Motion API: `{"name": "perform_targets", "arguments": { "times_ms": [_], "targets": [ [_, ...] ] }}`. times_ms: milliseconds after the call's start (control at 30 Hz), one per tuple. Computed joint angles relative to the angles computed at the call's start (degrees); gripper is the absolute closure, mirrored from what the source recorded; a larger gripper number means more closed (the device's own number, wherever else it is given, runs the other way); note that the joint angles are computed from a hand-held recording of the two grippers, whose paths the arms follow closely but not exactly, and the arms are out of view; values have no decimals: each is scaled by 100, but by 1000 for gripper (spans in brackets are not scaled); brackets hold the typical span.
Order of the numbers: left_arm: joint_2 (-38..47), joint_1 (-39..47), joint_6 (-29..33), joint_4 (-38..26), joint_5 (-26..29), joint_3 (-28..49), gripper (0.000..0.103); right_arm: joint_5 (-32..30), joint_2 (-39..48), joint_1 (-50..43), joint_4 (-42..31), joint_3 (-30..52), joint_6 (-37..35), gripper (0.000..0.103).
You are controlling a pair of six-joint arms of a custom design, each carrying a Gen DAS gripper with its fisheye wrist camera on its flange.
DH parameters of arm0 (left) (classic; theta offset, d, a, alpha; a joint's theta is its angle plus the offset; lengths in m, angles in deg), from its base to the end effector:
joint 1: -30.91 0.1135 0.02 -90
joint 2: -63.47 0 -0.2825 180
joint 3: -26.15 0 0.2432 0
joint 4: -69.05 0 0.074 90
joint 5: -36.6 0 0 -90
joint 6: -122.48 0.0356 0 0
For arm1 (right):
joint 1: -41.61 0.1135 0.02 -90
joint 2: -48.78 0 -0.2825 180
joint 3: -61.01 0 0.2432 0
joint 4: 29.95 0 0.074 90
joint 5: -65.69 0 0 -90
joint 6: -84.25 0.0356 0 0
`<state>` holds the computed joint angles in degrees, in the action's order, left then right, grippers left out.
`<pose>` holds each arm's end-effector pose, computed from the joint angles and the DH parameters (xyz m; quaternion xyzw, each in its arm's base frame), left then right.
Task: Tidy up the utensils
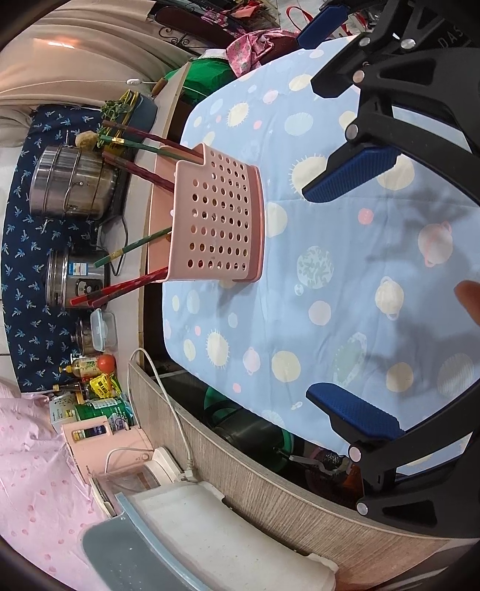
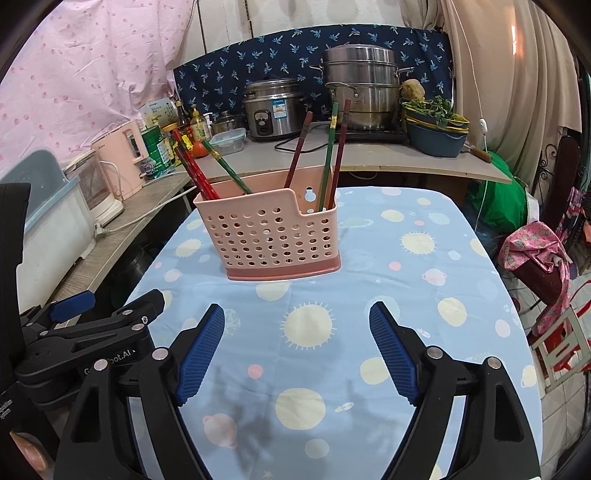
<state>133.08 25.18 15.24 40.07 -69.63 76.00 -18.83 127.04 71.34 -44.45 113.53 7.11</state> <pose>0.2217 -0.0122 0.2148 -0.1424 0.9168 0.0600 0.3681 0.2319 0.1285 0.2138 -0.1130 0.8993 0.1122 0.4073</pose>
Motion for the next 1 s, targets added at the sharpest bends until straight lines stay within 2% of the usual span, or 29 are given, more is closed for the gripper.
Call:
{"name": "perform_targets", "arguments": {
  "times_ms": [133, 167, 733, 800, 867, 1000],
  "targets": [
    [40, 9, 15, -61, -30, 52, 9, 58, -8, -32, -37, 8, 29, 23],
    [49, 14, 19, -68, -47, 58, 9, 61, -7, -46, -48, 12, 42, 19],
    [313, 35, 166, -60, -182, 188, 9, 82, 300, -346, -77, 207, -20, 17],
    [342, 57, 184, -59, -171, 209, 9, 64, 339, -366, -90, 237, -26, 14],
    [370, 55, 187, -49, -184, 218, 9, 29, 369, -376, -96, 250, -23, 6],
    [429, 66, 223, -30, -179, 242, 9, 93, 439, -292, -98, 266, -58, 6]
  ]
}}
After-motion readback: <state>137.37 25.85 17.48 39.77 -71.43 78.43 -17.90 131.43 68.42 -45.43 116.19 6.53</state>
